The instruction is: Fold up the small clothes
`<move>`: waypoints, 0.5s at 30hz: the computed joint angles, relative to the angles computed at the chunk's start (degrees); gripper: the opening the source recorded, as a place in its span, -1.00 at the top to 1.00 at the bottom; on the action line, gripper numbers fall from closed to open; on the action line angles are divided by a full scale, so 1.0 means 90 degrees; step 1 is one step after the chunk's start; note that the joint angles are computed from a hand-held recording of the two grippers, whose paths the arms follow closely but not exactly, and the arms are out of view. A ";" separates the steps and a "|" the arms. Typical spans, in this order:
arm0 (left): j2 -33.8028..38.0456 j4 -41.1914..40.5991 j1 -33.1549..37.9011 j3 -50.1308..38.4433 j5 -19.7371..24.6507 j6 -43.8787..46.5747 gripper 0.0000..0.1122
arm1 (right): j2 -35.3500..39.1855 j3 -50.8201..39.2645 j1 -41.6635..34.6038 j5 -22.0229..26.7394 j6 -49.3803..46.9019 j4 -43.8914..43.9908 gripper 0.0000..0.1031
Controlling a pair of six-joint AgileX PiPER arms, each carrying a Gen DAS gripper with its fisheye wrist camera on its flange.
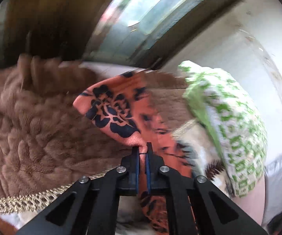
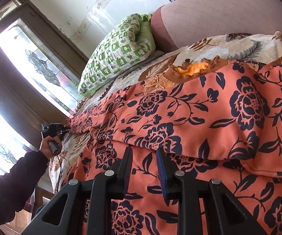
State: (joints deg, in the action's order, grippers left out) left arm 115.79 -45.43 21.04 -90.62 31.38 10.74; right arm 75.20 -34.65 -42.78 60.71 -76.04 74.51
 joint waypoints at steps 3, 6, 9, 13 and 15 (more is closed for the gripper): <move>-0.0421 0.0342 -0.0344 -0.0131 0.0214 0.0166 0.93 | -0.0101 -0.0014 -0.0223 0.0065 -0.0030 0.0077 0.48; -0.0846 0.0658 -0.0854 -0.0418 0.0579 0.0185 0.93 | -0.0098 -0.0120 -0.0700 0.0309 0.0042 0.0148 0.48; -0.1289 0.1046 -0.1538 -0.0681 0.0866 0.0107 0.93 | -0.0040 -0.0254 -0.1293 0.0549 0.0138 0.0251 0.48; -0.1701 0.1837 -0.2791 -0.1123 0.1131 -0.0406 0.93 | 0.0177 -0.0444 -0.1959 0.0829 0.0309 0.0351 0.48; -0.1863 0.2301 -0.3536 -0.1277 0.1224 -0.0731 0.93 | 0.0340 -0.0559 -0.2258 0.0998 0.0406 0.0386 0.47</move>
State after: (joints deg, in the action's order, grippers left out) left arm 99.03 -24.72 -10.78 -102.11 42.40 4.17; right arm 78.25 -39.68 -63.09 69.70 -72.39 77.98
